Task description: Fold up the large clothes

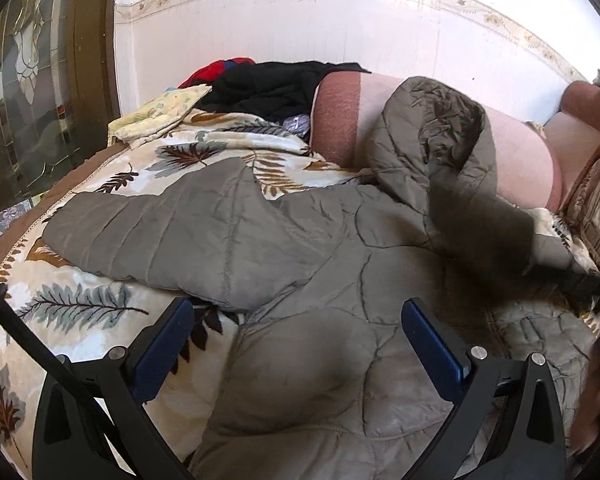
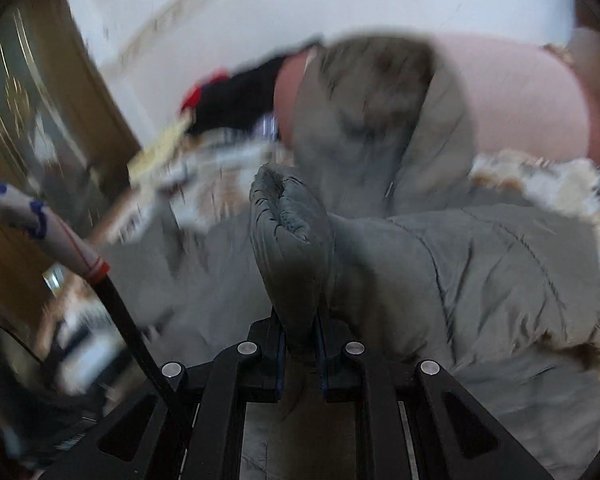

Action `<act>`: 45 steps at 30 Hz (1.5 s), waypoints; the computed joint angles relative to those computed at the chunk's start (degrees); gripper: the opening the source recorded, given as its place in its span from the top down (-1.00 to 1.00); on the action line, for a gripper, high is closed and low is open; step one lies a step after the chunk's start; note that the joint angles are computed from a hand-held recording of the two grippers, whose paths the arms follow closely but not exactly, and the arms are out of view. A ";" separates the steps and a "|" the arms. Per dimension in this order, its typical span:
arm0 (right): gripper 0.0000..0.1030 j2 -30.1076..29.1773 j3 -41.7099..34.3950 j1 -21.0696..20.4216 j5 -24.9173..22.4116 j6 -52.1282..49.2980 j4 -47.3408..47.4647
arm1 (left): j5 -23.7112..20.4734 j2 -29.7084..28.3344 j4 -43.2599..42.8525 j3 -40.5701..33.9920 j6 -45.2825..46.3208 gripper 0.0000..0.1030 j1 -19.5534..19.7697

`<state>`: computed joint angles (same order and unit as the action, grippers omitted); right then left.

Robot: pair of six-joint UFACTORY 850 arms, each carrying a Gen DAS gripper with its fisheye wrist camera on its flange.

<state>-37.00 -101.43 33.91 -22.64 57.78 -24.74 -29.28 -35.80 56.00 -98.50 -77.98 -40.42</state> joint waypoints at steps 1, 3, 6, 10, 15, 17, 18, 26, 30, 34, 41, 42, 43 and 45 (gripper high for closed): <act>0.73 -1.61 -1.45 -0.02 -1.19 -2.57 2.86 | -0.15 -0.31 -1.06 -0.40 0.71 -1.00 0.16; 0.61 -5.28 -5.14 0.06 -4.98 -9.50 9.32 | -0.01 -0.60 -2.55 -0.79 1.26 -1.00 0.44; 0.22 -5.58 -5.68 0.92 -6.90 -15.77 10.11 | -0.11 -1.09 -3.39 -1.38 1.74 -1.00 0.55; -0.10 0.97 2.11 1.65 -2.15 -10.88 0.73 | -0.65 -2.22 -4.40 -2.87 3.40 -1.00 0.19; -0.16 4.03 6.29 0.54 -9.81 6.76 -16.46 | -1.82 -3.73 -5.27 -4.64 5.93 -1.00 -0.58; -0.16 3.34 6.20 -0.07 -14.96 10.23 -19.15 | -2.11 -4.11 -5.38 -5.11 6.21 -1.00 -0.73; -0.16 2.73 6.29 -0.56 -17.65 11.18 -19.73 | -2.15 -4.31 -5.50 -5.36 6.36 -1.00 -0.78; -0.19 -0.67 4.55 -1.85 -21.55 7.41 -14.79 | -2.59 -5.41 -6.89 -6.54 8.70 -1.00 -0.94; -0.19 -0.77 3.43 -0.48 -25.63 5.43 -16.02 | -2.54 -5.69 -7.68 -6.91 9.57 -1.00 -0.89; -0.34 1.37 5.38 2.31 -27.73 9.23 -20.84 | -2.34 -5.76 -7.45 -6.96 9.76 -1.00 -1.03; -0.46 2.92 8.95 6.05 -26.62 11.74 -21.61 | -2.68 -6.99 -8.05 -8.26 11.84 -1.00 -1.73; -0.46 2.55 9.04 6.04 -25.88 10.65 -20.80 | -2.76 -7.22 -8.20 -8.58 12.16 -1.00 -1.85; -0.46 2.23 9.08 6.04 -25.77 10.34 -20.83 | -2.76 -7.41 -8.01 -8.76 12.25 -1.00 -2.01; -0.46 2.12 9.54 5.86 -24.96 10.54 -20.34 | -3.56 -7.99 -7.18 -9.36 12.26 -1.00 -2.42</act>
<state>-34.88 -91.89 39.78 -47.61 68.33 -45.08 -32.85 -43.79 48.81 -107.85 -65.73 -42.84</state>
